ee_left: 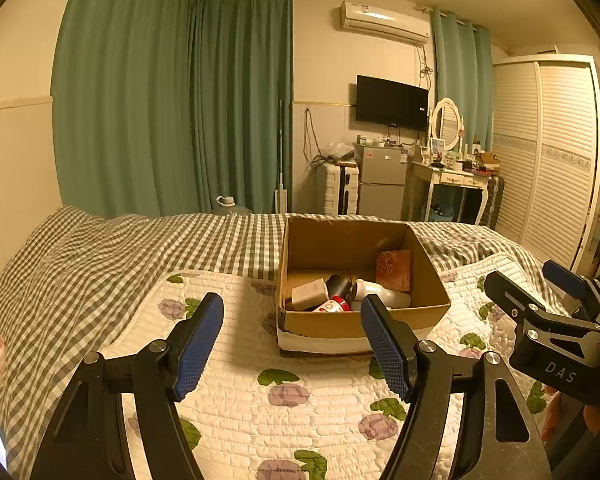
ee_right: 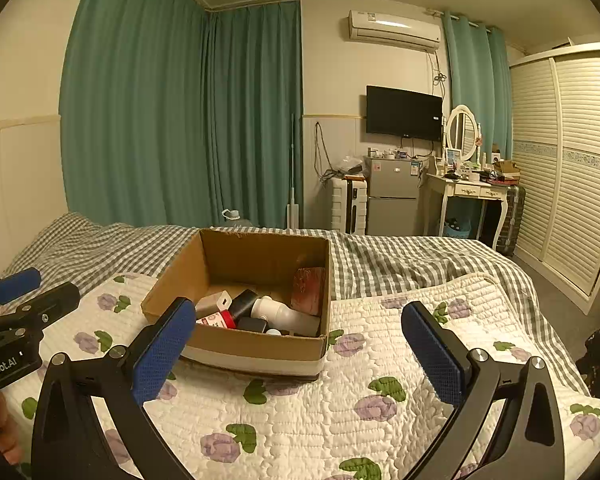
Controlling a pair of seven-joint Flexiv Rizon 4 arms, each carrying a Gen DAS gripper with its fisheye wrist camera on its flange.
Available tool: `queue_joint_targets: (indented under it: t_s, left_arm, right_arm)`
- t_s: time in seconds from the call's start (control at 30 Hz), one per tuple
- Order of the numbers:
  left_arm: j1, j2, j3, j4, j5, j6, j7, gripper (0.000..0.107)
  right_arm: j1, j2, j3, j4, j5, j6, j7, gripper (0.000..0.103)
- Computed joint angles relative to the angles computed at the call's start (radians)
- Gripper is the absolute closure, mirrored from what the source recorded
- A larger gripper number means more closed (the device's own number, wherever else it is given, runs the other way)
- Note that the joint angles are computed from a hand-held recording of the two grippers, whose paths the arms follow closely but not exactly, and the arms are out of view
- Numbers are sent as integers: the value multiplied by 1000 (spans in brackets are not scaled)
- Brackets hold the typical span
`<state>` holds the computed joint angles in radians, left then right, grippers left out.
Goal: Organize rigid objects
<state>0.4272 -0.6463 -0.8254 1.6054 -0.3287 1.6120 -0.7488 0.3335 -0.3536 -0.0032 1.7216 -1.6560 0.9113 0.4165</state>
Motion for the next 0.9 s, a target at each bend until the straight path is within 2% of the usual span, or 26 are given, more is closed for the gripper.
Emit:
queue_joint_targets:
  t_s: [0.9]
  left_arm:
    - [5,-7,-9,-3,10,1,-2,33]
  right_arm:
    - [5,-7,-3,-3,25,5,-19,0]
